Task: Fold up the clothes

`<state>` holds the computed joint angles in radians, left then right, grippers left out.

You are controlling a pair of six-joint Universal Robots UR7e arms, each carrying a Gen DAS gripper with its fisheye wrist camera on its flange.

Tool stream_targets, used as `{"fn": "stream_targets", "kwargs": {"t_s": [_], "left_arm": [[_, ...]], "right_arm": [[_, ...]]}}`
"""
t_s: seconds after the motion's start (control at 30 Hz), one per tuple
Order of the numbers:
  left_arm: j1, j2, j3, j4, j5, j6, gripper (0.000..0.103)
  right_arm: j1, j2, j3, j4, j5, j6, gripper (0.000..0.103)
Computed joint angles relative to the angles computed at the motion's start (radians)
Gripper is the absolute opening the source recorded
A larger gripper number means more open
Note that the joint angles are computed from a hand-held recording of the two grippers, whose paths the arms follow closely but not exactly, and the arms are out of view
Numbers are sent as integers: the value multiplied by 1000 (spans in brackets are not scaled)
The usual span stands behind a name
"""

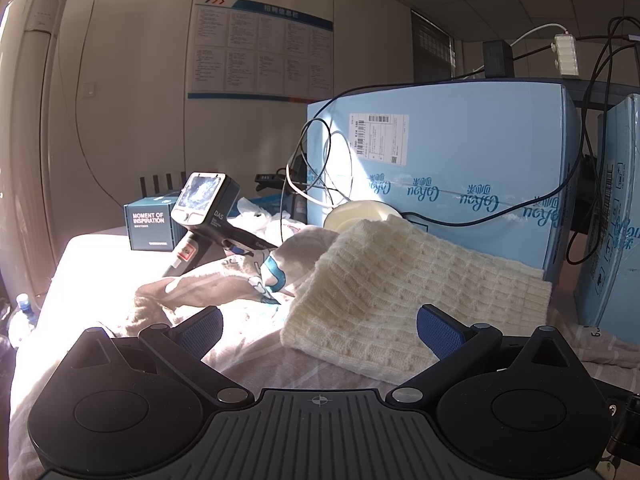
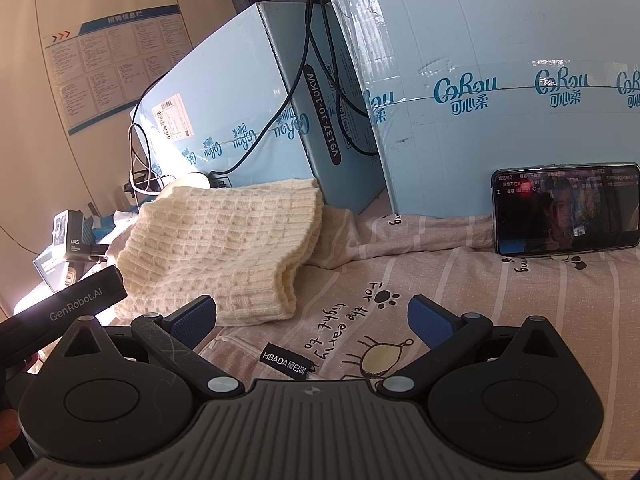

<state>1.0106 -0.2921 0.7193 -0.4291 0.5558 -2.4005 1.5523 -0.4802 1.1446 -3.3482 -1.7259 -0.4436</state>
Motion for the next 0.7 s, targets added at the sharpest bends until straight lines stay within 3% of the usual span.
{"fn": "stream_targets", "kwargs": {"t_s": [0.7], "left_arm": [[1,3,-7,14,1,-9,103]], "right_arm": [[-1,0,-1,3,-1,0,103]]}}
